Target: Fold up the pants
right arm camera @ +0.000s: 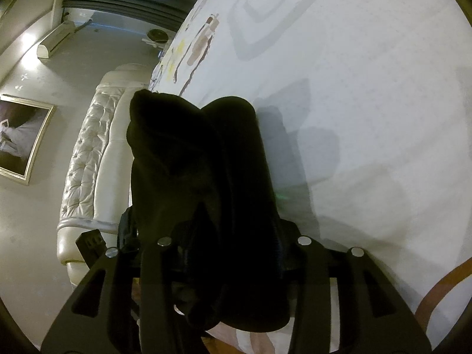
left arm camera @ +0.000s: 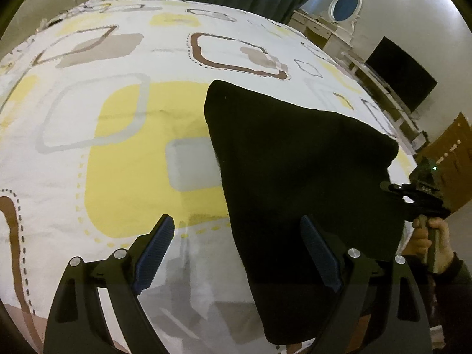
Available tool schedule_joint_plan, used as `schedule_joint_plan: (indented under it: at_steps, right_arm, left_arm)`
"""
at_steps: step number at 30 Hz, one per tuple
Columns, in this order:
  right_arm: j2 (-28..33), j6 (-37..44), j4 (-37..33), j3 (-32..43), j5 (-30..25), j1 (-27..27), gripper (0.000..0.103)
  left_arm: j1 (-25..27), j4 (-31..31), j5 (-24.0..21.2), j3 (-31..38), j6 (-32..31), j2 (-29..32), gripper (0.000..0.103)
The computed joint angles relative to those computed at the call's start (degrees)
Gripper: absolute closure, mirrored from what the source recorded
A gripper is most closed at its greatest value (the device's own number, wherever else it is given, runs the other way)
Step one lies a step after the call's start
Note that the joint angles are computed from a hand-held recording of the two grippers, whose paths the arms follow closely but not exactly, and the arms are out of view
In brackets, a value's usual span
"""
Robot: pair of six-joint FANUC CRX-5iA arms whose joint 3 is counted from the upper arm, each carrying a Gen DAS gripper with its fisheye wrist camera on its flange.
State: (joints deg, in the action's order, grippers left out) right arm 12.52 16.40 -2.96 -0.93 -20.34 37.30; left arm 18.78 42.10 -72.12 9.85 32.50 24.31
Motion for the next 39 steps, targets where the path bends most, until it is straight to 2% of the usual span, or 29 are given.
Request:
schedule_joint_plan:
  at_steps: [3,7,14,18,22,26,30,36,39]
  right_arm:
    - [0.1,-0.6,0.6,0.1,-0.3,0.1,0.062]
    - [0.2,-1.0,1.1,0.2,-0.3,0.2,0.062]
    - [0.2,-1.1,1.1,0.0,0.0,0.2,0.061]
    - [0.3,-1.3,1.3,0.1,0.1,0.2,0.061]
    - [0.3,-1.4,1.3,0.0,0.2,0.2,0.06]
    - [0.3,-1.1,1.1,0.1,0.3,0.1,0.06]
    - [0.5,-0.2,0.2,0.5,0.5,-0.1,0.06]
    - [0.7,1.2,-1.1,0.9,0.6,-0.5,0.059]
    - [0.8,1.3,-1.2,0.9,0.6,-0.5,0.059]
  left_arm:
    - [0.9,2.0,-5.2,3.1,1.7,3.3,0.017]
    - [2.1,5.0,-16.6,11.6,10.2,11.5,0.017]
    - [2.5,11.9,-25.6,17.8,15.9,19.3,0.017]
    - [1.2,13.3,-28.5,19.8,16.4,21.3,0.017]
    - [-0.4,10.7,-28.2,20.2,15.3,20.8,0.017]
    - [-1.7,11.8,-27.9,19.5,15.2,20.7,0.013]
    - [-2.9,10.1,-25.0,18.0,14.4,18.9,0.01]
    - [-4.3,3.6,-18.0,12.9,3.5,13.0,0.01]
    - [-4.3,3.4,-16.3,11.3,2.5,11.9,0.01]
